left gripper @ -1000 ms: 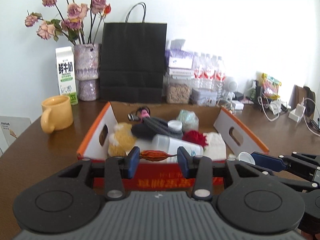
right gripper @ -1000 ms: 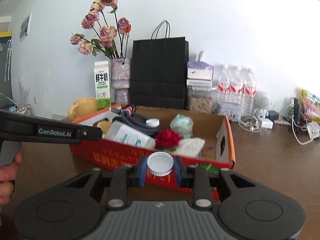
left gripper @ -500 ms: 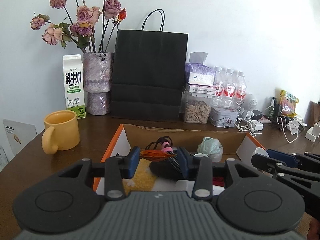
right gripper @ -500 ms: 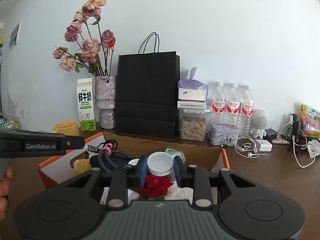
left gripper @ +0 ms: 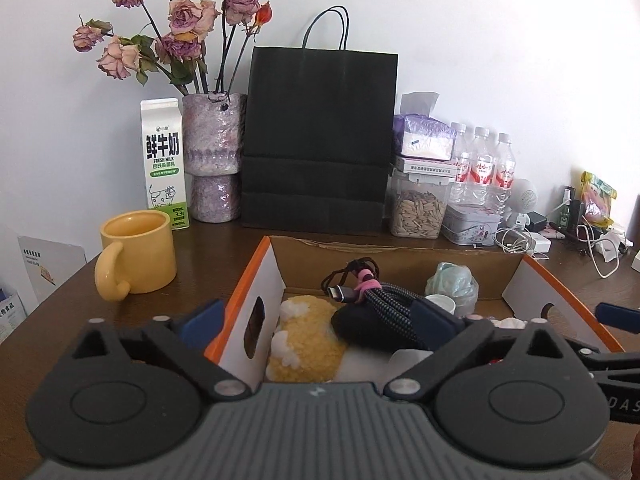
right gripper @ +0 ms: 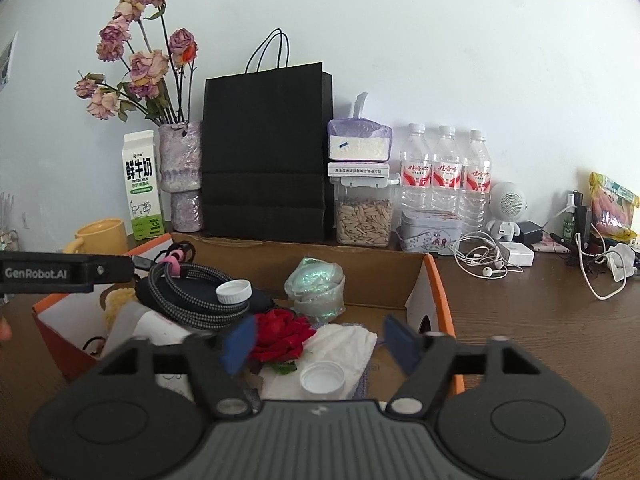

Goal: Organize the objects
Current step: 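Carry the cap and orange item into the box and open both grippers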

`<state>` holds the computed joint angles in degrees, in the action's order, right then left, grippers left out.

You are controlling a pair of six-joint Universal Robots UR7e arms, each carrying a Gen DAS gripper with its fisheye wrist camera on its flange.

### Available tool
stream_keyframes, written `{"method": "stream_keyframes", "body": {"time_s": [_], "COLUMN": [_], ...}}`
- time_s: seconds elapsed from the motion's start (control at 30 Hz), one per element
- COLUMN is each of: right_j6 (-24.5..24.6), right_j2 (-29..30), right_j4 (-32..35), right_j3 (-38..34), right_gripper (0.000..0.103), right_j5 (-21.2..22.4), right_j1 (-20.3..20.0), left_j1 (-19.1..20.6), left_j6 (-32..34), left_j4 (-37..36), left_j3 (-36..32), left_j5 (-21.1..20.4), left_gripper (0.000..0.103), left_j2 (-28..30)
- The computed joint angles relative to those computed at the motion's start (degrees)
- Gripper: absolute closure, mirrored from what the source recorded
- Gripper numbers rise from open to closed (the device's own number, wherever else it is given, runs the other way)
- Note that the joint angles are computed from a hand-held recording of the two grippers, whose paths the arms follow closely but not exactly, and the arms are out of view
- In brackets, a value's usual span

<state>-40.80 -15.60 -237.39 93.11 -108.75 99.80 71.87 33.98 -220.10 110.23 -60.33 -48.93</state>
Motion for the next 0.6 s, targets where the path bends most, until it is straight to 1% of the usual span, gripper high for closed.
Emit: {"method": "stream_keyframes", "body": {"time_s": [0.03,0.07,0.2,0.4,0.5,0.6], "right_j6": [-0.29,-0.28,0.66,0.86,2.05,2.68], "right_j2": [0.23,0.24,-0.13,-0.41,-1.45,-2.54], "right_j4": [-0.94,-1.08,1.34,1.56,2.00,1.11], "right_j3": [-0.23,-0.27,-0.31,0.24,2.00,4.62], "right_gripper": [0.001,0.000,0.000,0.000,0.000,0.000], "right_j5": [-0.29,-0.46,-1.58,-1.18,-0.72,-0.81], "right_j1": [0.09,0.09,-0.01,0.16,0.44,1.16], "left_j1": [0.02,0.07,0.09,-0.20,-0.49,-1.08], "left_j6": [0.02,-0.21,-0.58,-1.37,-2.37,-2.91], "left_j4": [-0.40,-0.19,0.61,2.89,4.42,4.50], "left_j3": [-0.02,0.03,-0.08,0.53,2.41,5.50], "left_j5": [0.04,0.04,0.66,1.39,0.86,0.51], "left_gripper": [0.000,0.000,0.000,0.000,0.000,0.000], "left_j2": [-0.01,-0.16,-0.30,-1.16,-2.92,-5.09]}}
